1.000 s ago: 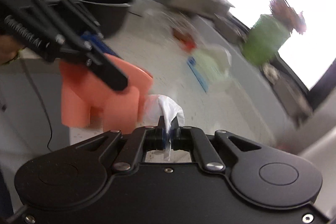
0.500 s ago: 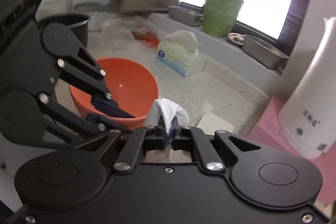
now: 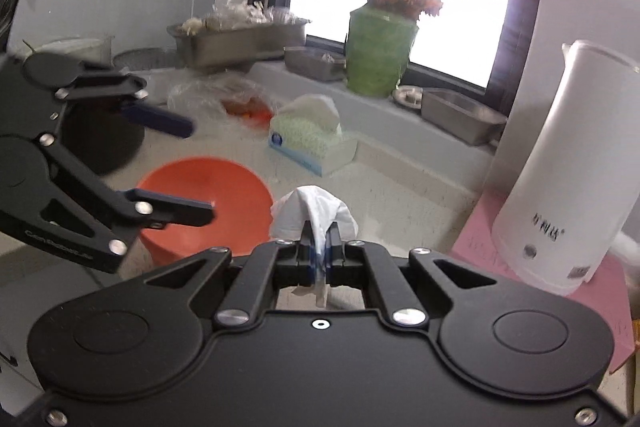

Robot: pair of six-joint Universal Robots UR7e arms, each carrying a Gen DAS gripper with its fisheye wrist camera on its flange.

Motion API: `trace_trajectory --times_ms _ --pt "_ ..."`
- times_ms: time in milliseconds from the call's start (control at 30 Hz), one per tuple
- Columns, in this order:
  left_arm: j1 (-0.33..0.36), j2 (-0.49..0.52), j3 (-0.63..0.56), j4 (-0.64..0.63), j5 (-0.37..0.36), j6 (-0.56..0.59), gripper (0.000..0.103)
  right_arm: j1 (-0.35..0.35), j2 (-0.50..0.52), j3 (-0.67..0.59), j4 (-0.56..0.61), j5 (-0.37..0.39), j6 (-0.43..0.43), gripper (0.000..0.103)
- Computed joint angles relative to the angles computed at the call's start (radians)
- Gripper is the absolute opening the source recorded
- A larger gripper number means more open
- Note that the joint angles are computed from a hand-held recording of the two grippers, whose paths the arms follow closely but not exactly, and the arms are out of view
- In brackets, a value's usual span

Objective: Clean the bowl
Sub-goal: 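Set the orange bowl upright on the counter and open the left gripper, then wipe the bowl's interior with the tissue, right gripper, while the left gripper steadies the foot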

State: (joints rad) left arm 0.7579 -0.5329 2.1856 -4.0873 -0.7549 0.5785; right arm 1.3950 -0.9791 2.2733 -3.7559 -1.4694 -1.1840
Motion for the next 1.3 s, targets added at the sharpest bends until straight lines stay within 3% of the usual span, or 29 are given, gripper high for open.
trace_trajectory --times_ms 300,467,567,733,867,933,1067,1100,1300 --pt "-0.022 0.050 0.087 -0.040 0.122 -0.215 0.074 0.036 -0.011 -0.012 0.123 -0.003 -0.093 0.004" --pt "0.030 0.065 0.055 0.060 0.097 -0.244 0.074 0.051 -0.014 -0.014 0.163 -0.022 -0.121 0.004" --pt "0.064 0.065 0.039 0.140 0.058 -0.336 0.074 0.062 -0.015 -0.017 0.178 -0.037 -0.145 0.004" --pt "0.082 0.089 0.017 0.113 0.031 -0.391 0.074 0.075 -0.025 -0.029 0.233 -0.074 -0.192 0.004" --pt "0.097 0.086 0.009 0.110 -0.031 -0.336 0.073 0.096 -0.033 -0.059 0.341 -0.126 -0.358 0.004" --pt "0.107 0.081 0.008 0.123 -0.059 -0.339 0.067 0.112 -0.029 -0.081 0.388 -0.160 -0.429 0.004" --pt "0.112 0.087 0.013 0.116 -0.068 -0.376 0.038 0.157 -0.010 -0.152 0.524 -0.268 -0.589 0.004" --pt "0.116 0.082 0.016 0.119 -0.078 -0.363 0.038 0.181 0.002 -0.188 0.582 -0.319 -0.634 0.004" --pt "0.134 0.049 0.034 0.150 -0.129 -0.312 0.038 0.259 0.033 -0.278 0.801 -0.425 -0.745 0.004"
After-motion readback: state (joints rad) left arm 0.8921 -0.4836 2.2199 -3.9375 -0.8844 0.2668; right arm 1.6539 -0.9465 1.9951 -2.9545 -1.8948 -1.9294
